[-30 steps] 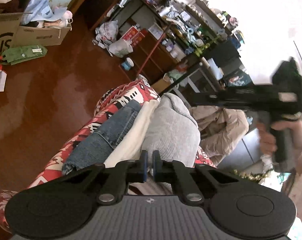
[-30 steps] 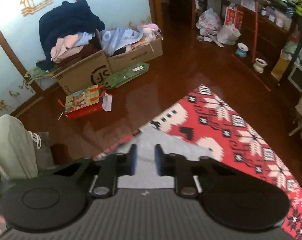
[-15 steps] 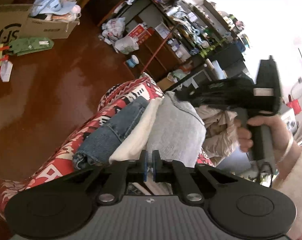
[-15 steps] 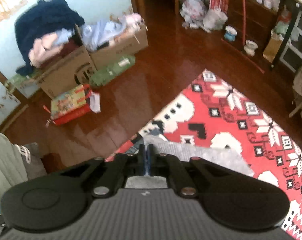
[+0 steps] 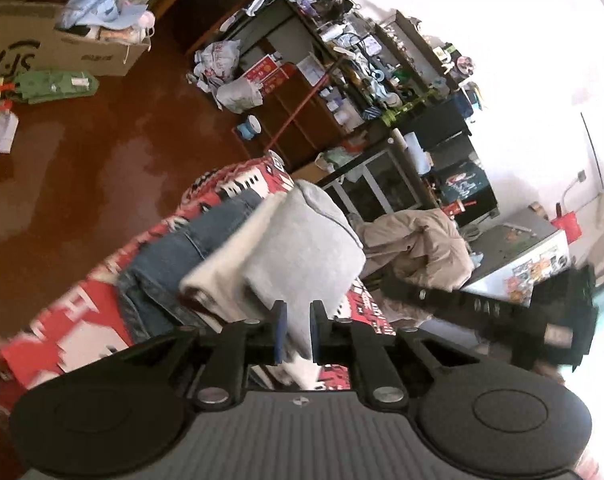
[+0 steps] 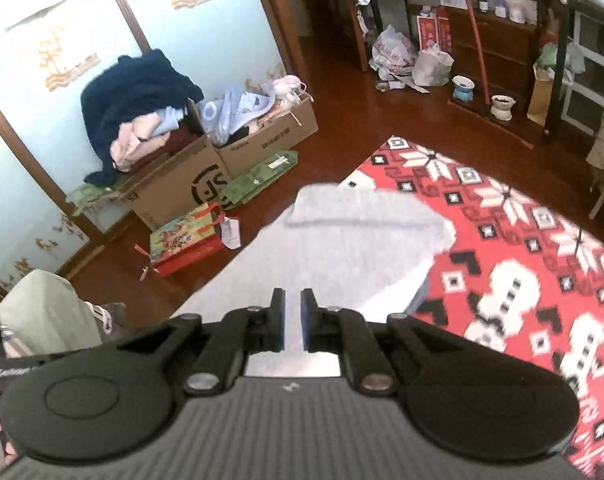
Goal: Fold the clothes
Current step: 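Lower the folded grey shirt onto the stack of jeans and white clothes, then open both grippers and withdraw them from the clothes stack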
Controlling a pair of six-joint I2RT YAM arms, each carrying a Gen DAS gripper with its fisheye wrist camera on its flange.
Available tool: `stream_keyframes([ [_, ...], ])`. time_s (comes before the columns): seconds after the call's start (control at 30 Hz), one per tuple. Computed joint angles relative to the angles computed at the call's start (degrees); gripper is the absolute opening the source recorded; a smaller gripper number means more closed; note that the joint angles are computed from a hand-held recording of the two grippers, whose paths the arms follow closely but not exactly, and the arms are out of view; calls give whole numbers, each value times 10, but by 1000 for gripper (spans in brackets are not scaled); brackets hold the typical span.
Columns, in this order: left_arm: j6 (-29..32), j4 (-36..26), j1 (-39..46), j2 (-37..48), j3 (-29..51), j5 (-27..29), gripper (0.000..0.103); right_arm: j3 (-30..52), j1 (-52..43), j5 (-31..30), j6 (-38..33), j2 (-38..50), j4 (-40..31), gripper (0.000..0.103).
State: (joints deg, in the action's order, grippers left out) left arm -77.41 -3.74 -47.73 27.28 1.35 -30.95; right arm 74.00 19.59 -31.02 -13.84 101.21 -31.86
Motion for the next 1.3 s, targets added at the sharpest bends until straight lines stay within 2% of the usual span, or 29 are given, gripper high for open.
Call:
stream_keyframes([
  [0.07,-22,97,-13,80,-9,-4,13,-58,-13,-13,-7,-35,27,10],
  [0.13,-25,201,-15,187,-5,-3,21,-109,-21,-23,-12,-65,55,16],
  [0.17,-25,232,-17,237,4,-6,28,-133,-23,-25,-14,-76,74,17],
  [0.27,-32,301,-20,349,29,-11,28,-169,-35,-33,-8,-83,106,17],
  [0.33,-35,315,-16,388,42,-13,17,-185,-48,-45,-4,-83,115,18],
  [0.37,-34,291,-16,395,56,-17,2,-192,-55,-52,-4,-83,118,18],
  [0.5,-34,165,-37,400,110,-53,2,-220,-68,-53,-17,-99,137,18],
  [0.77,-45,-10,-82,388,182,-80,0,-272,-98,-55,-40,-131,145,20],
  [0.83,-67,-94,-112,392,216,-103,0,-288,-111,-58,-44,-149,138,20],
  [0.93,-100,-178,-154,387,247,-125,2,-307,-133,-64,-59,-180,118,20],
  [1.0,-141,-249,-188,400,279,-143,7,-323,-145,-66,-69,-211,99,20],
  [1.03,-158,-284,-204,405,296,-147,9,-332,-151,-66,-74,-230,88,24],
  [1.07,-173,-316,-216,415,316,-150,18,-340,-158,-67,-79,-248,77,26],
  [1.1,-190,-349,-231,425,335,-154,30,-347,-166,-70,-86,-268,63,31],
  [1.23,-261,-472,-289,469,404,-156,41,-382,-193,-65,-98,-370,8,54],
  [1.27,-280,-500,-305,479,420,-154,46,-390,-204,-68,-104,-398,-7,58],
  [1.3,-303,-531,-322,493,437,-158,52,-395,-213,-68,-109,-423,-24,68],
])
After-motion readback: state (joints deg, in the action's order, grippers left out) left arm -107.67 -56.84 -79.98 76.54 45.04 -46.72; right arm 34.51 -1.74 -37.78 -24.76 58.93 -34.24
